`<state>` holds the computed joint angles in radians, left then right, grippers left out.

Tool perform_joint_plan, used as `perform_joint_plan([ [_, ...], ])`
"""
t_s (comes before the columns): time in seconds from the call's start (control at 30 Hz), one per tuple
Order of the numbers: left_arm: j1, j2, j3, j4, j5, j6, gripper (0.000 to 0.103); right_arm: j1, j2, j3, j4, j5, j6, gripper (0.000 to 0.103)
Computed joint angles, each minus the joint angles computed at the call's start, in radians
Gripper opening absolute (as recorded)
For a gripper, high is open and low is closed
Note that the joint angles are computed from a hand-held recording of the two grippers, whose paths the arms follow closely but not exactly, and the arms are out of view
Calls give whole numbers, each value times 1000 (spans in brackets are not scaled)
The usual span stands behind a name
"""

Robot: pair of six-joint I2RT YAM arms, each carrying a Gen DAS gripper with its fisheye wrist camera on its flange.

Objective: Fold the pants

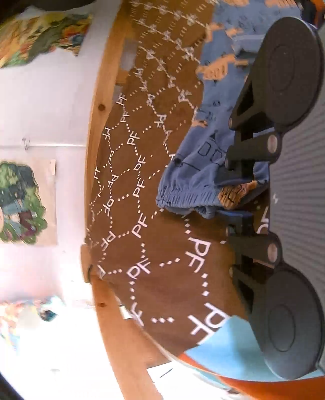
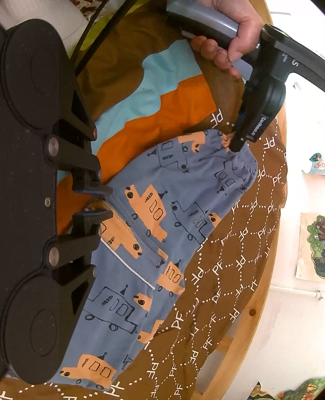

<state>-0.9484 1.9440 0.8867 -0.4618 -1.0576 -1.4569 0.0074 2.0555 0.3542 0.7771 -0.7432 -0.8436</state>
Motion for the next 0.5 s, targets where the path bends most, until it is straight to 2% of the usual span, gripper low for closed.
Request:
perform_joint_plan([
  [0.03,11,6,2,2,9,5,32,-1,0,-1,1,0,-1,15],
  [0.07,27,9,-4,14,30,7,51,0,0,-1,3,1,1,15],
  [0.13,32,-7,-39,65,28,5,57,1,3,-9,23,5,8,15],
  [0.27,50,-36,-84,180,32,79,73,1,11,-38,108,14,31,15],
  [0.33,68,-43,-97,228,45,118,75,-8,30,-67,217,8,67,22],
  [0.4,78,-55,-111,261,55,142,76,-21,63,-92,349,2,125,41],
  [0.43,85,-63,-120,282,63,155,77,-28,80,-100,407,0,153,44],
  [0.5,92,-77,-142,323,74,175,80,-23,112,-106,501,38,209,57],
])
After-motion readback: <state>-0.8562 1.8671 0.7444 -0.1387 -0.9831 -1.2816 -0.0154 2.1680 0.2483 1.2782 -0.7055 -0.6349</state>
